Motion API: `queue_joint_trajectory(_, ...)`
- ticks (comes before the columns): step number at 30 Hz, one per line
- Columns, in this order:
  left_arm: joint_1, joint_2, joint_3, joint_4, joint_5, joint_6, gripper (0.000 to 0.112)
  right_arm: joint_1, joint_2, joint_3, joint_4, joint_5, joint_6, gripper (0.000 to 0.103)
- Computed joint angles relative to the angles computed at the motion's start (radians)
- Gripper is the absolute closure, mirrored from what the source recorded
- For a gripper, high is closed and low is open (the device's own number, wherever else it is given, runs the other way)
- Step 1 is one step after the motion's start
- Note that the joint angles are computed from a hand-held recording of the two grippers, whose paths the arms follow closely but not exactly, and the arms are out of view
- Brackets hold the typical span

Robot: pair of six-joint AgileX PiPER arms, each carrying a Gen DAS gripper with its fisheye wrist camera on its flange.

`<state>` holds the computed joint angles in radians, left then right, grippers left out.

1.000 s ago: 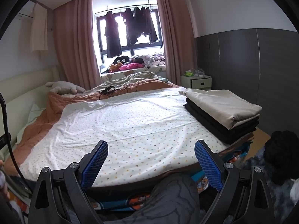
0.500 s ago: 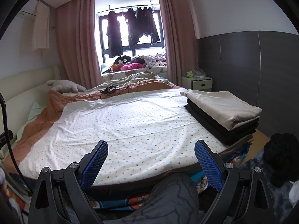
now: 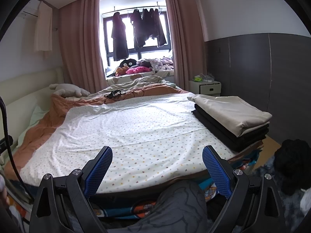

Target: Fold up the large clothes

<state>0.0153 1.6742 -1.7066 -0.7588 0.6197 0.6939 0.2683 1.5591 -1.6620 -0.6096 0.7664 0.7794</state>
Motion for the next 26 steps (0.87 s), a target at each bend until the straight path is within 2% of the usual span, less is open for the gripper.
queue_joint_trajectory(13, -0.005, -0.008, 0.009, 0.001, -0.005, 0.001, 0.01, -0.002, -0.01, 0.01, 0.002, -0.003, -0.006, 0.01)
queue_joint_trajectory(26, -0.008, -0.089, 0.105, -0.025, -0.029, 0.035, 0.01, 0.044, -0.079, 0.082, -0.048, 0.006, 0.042, 0.01)
